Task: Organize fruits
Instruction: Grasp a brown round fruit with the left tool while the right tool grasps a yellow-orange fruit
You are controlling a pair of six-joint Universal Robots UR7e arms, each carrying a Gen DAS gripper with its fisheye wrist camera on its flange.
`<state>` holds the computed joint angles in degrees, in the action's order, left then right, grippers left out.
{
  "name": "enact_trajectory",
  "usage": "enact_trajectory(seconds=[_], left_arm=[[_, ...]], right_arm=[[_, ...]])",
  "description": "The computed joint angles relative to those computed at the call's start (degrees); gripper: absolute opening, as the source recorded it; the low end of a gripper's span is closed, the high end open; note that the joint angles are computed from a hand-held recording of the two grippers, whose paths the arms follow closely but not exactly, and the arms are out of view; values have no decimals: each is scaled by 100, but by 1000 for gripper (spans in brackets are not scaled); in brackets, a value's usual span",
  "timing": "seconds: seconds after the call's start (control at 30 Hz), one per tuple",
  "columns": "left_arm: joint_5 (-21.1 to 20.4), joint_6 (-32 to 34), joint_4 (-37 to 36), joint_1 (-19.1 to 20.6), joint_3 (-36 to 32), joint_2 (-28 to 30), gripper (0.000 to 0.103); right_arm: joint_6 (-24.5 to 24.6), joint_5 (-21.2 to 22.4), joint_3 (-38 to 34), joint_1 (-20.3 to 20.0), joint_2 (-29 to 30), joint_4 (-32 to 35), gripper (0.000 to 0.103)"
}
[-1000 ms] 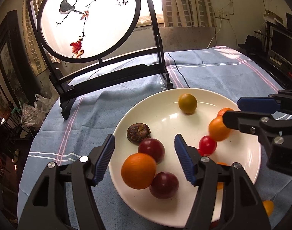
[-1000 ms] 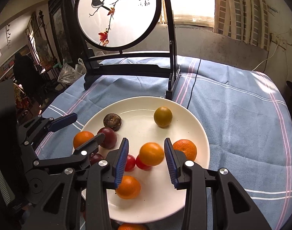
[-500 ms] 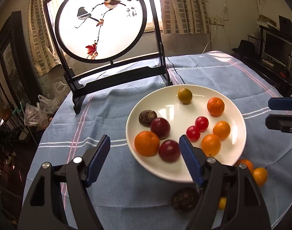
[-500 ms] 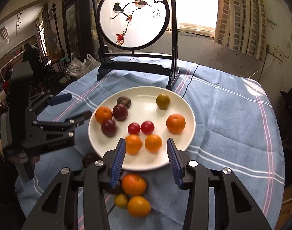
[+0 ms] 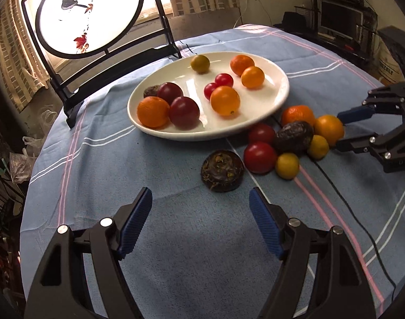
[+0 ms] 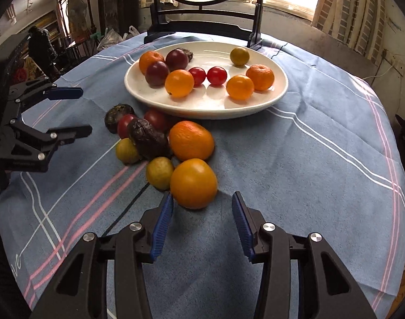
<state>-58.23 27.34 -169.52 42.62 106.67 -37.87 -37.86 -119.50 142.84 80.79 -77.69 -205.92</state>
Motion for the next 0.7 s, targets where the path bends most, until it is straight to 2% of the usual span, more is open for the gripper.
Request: enact_trajectory(seconds=[0.07,0.1,0.23,0.43,0.6,0.7], left_arm=[[-32,11,112,35,-69,70,73],[-48,-15,167,52,-120,107,73],[-136,-147,343,129,-348,245,73],[-264,-66,401,178,-594,428,73],[-449,-65,548,252,-757,496,72],[-833,-203,950,381,-910,449,62]], right_arm=[[-124,-85,-80,67,113,-8,44],[-116,-48,-109,73,101,101,38],[-194,-31,-56,89,35,147,37],[-16,191,138,-55,-304,210,37],[55,189,153,-100,-311,201,37],[121,203,134,-107,-288,238,37]])
